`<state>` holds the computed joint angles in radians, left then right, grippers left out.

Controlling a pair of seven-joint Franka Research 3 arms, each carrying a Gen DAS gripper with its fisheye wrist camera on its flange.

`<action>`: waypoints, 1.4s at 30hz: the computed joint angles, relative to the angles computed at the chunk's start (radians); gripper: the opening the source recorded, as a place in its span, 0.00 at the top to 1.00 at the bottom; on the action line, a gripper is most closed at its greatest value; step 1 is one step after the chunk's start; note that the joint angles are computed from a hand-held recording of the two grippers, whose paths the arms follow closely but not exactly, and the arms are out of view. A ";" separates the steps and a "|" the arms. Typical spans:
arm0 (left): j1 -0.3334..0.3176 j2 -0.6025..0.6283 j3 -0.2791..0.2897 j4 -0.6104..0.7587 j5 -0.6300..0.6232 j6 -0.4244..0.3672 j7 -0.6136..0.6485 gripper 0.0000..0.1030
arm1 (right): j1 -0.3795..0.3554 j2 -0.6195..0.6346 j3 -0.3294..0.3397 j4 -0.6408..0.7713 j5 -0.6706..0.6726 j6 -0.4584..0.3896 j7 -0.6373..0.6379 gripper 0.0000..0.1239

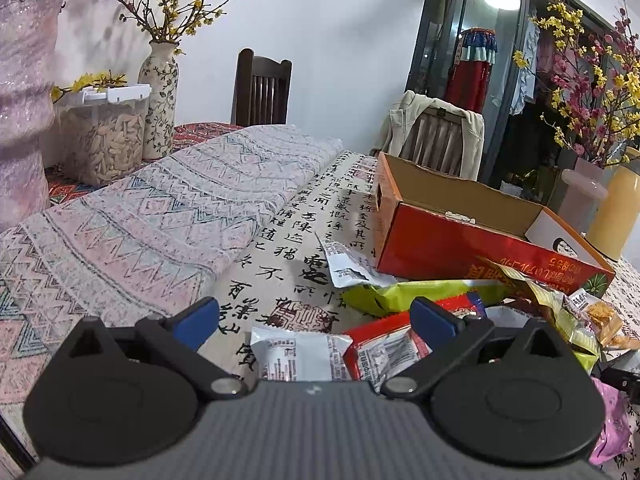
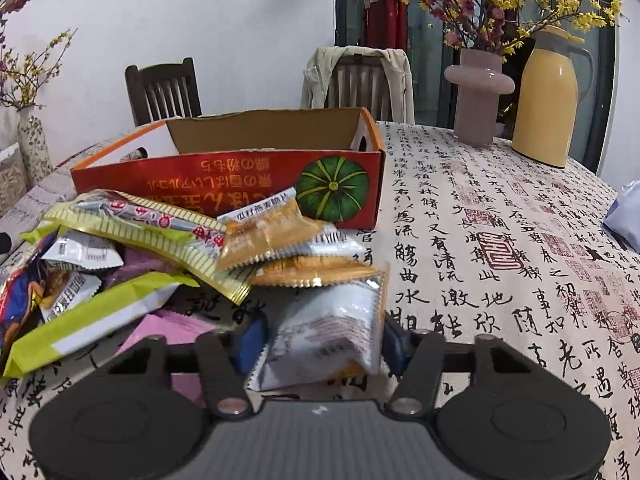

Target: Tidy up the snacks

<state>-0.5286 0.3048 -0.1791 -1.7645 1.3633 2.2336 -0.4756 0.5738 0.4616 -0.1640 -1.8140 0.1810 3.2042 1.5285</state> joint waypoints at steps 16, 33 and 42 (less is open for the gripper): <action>-0.002 0.013 0.000 0.024 -0.046 -0.021 0.038 0.00 | 0.047 -0.081 0.000 -0.163 0.175 0.241 -0.125 0.82; -0.018 -0.022 -0.026 0.031 -0.107 0.012 0.115 0.00 | -0.211 -0.156 0.286 -0.287 0.150 0.371 -0.133 0.82; -0.037 0.004 -0.027 0.068 -0.186 0.031 0.179 0.00 | -0.292 -0.179 0.338 -0.344 0.002 0.407 -0.003 0.82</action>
<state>-0.5652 0.3091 -0.2057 -1.6961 1.1777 2.2647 -0.2962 0.2815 0.2829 0.1744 -2.1575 0.1828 3.6117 1.5260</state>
